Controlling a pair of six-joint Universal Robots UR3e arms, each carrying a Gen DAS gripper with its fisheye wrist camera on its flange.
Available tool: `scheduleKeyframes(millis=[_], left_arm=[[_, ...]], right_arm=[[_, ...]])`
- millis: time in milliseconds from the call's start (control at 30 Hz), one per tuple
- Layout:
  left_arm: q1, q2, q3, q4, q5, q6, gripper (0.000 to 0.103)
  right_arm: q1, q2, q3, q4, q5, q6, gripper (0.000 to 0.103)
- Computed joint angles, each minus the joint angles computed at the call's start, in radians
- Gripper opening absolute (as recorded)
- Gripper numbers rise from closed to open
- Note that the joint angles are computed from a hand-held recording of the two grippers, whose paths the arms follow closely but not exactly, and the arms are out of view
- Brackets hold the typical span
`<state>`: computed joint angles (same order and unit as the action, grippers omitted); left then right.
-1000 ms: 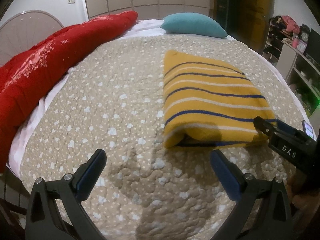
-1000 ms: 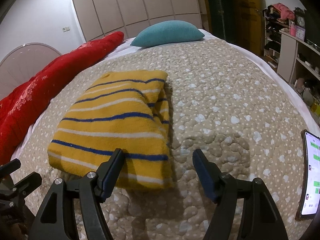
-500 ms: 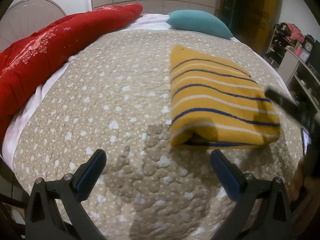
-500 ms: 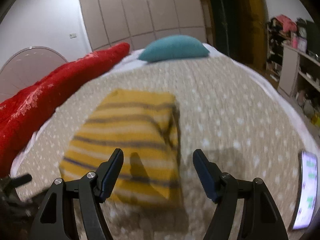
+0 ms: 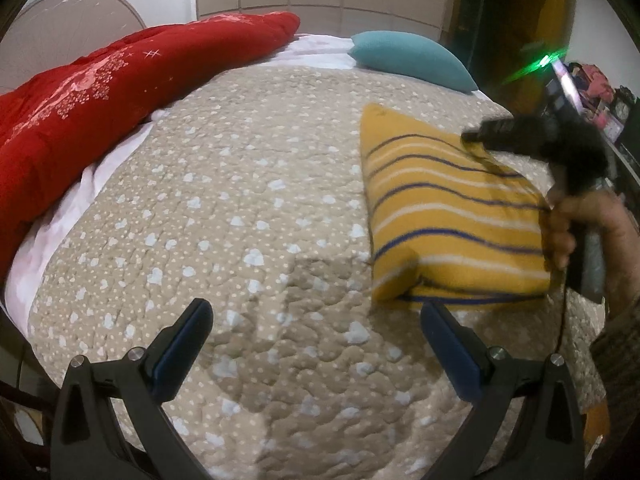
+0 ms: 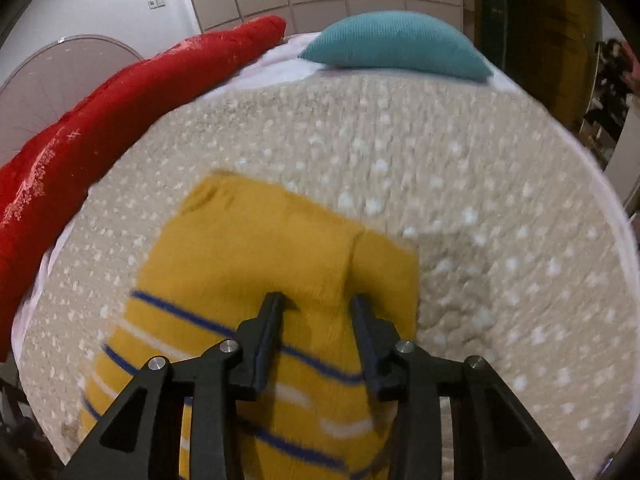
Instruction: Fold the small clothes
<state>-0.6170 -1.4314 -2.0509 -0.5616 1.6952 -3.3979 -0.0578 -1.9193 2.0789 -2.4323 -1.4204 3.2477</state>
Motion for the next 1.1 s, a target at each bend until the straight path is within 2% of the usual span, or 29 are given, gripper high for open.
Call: scheduleKeyframes(millis=[100, 200, 267, 333, 400, 467, 533, 633, 667, 700, 767, 800, 867, 900, 933, 1000, 1067, 1100], left_arm=[[0.016, -0.004, 0.002, -0.005, -0.018, -0.006, 0.103], [0.020, 0.008, 0.000, -0.013, -0.018, 0.002, 0.103], [0.030, 0.029, -0.008, -0.022, -0.011, 0.008, 0.103], [0.050, 0.058, -0.021, -0.029, -0.019, 0.015, 0.103], [0.069, 0.089, -0.045, -0.022, -0.018, 0.025, 0.103], [0.086, 0.103, -0.055, -0.019, -0.023, 0.032, 0.103], [0.100, 0.112, -0.063, -0.020, -0.040, 0.029, 0.103], [0.097, 0.110, -0.062, -0.021, -0.054, 0.020, 0.103], [0.084, 0.101, -0.052, -0.026, -0.047, 0.016, 0.103], [0.071, 0.092, -0.039, -0.036, -0.040, 0.011, 0.103], [0.043, 0.087, -0.017, -0.054, -0.028, 0.006, 0.103], [0.028, 0.087, -0.013, -0.053, -0.014, 0.003, 0.103], [0.002, 0.084, 0.001, -0.057, 0.018, -0.005, 0.103], [-0.004, 0.083, 0.007, -0.061, 0.025, -0.011, 0.103], [-0.008, 0.083, 0.011, -0.065, 0.028, -0.016, 0.103], [-0.014, 0.079, 0.021, -0.078, 0.031, -0.029, 0.103], [-0.024, 0.083, 0.029, -0.095, 0.025, -0.039, 0.103], [-0.029, 0.090, 0.029, -0.100, 0.024, -0.040, 0.103]], right_arm=[[0.031, 0.032, -0.068, -0.013, 0.034, 0.036, 0.039], [0.108, 0.204, -0.182, -0.020, 0.030, 0.048, 0.039], [0.149, 0.379, -0.303, 0.072, 0.025, 0.043, 0.042], [0.182, 0.444, -0.341, 0.052, -0.029, 0.053, 0.042], [0.180, 0.384, -0.314, 0.036, -0.012, 0.060, 0.042], [0.156, 0.252, -0.193, -0.061, 0.034, 0.066, 0.042], [0.147, 0.100, -0.070, -0.113, 0.017, 0.090, 0.045], [0.094, -0.124, 0.153, -0.176, 0.030, 0.124, 0.059], [0.067, -0.140, 0.197, -0.156, 0.053, 0.108, 0.065], [0.048, -0.118, 0.211, -0.132, 0.081, 0.074, 0.065], [0.090, -0.108, 0.230, -0.176, 0.032, 0.030, 0.065], [0.084, -0.141, 0.220, -0.138, 0.035, 0.036, 0.065], [0.012, -0.286, 0.240, -0.067, 0.126, 0.051, 0.065], [-0.004, -0.345, 0.261, -0.064, 0.140, 0.054, 0.066], [0.007, -0.388, 0.277, -0.069, 0.114, 0.066, 0.067], [0.082, -0.380, 0.308, -0.123, 0.022, 0.107, 0.077], [0.077, -0.322, 0.333, -0.091, 0.040, 0.081, 0.080], [0.128, -0.285, 0.335, -0.112, -0.038, 0.071, 0.081]])
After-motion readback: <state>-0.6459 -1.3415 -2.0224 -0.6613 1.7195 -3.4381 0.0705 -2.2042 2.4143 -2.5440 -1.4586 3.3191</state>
